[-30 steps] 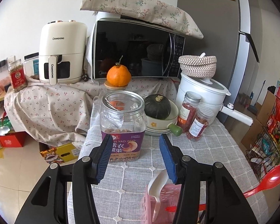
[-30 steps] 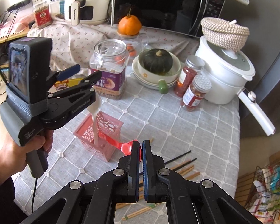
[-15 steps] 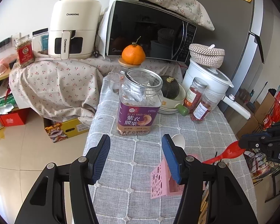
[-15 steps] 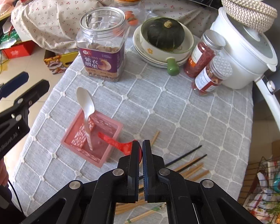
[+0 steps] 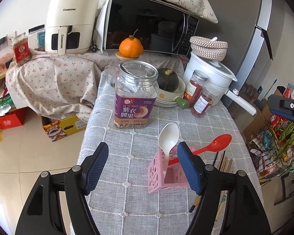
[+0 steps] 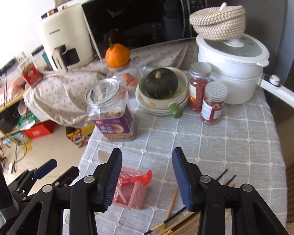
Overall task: Organize utensils
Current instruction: 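Release the red spoon into the pink basket with the right gripper, then grasp a black chopstick with the left gripper and lift it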
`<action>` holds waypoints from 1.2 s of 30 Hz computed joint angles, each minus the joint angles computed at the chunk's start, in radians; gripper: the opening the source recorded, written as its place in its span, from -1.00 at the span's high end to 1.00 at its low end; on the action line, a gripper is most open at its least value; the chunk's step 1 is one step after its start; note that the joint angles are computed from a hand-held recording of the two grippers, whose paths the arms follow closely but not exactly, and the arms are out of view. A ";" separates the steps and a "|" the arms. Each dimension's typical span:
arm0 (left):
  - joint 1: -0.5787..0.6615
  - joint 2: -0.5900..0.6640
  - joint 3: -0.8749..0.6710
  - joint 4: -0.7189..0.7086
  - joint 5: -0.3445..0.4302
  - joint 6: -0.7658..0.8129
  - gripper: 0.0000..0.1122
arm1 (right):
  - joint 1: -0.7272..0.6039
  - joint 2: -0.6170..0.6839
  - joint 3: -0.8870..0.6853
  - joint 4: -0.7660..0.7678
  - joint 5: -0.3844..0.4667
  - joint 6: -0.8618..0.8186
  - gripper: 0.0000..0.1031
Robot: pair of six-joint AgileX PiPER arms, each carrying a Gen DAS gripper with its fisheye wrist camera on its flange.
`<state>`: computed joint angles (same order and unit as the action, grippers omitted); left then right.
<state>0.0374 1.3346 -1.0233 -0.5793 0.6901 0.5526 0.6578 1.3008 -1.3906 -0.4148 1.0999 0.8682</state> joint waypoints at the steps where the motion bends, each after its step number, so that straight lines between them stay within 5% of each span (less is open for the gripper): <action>1: -0.011 -0.012 0.002 0.018 0.005 -0.012 -0.40 | 0.013 -0.038 0.031 -0.030 0.003 0.039 -0.21; 5: -0.057 -0.064 0.014 0.057 0.033 -0.036 -0.52 | 0.055 -0.183 0.172 -0.132 0.029 0.184 -0.45; 12: -0.257 -0.134 0.039 0.222 0.038 -0.182 -0.56 | -0.005 -0.383 0.438 -0.136 0.028 0.299 -0.52; 20: -0.558 -0.094 0.008 0.428 0.078 -0.421 -0.56 | -0.447 -0.486 0.576 0.178 0.004 -0.072 -0.52; 28: -0.771 0.082 -0.134 0.566 0.123 -0.607 -0.55 | -0.778 -0.508 0.607 0.398 0.031 -0.409 -0.54; 31: -0.818 0.172 -0.203 0.613 0.145 -0.659 -0.40 | -0.837 -0.500 0.609 0.422 0.044 -0.468 -0.54; 36: -0.868 0.354 -0.354 0.678 0.198 -0.679 0.23 | -0.890 -0.503 0.613 0.436 0.066 -0.517 -0.54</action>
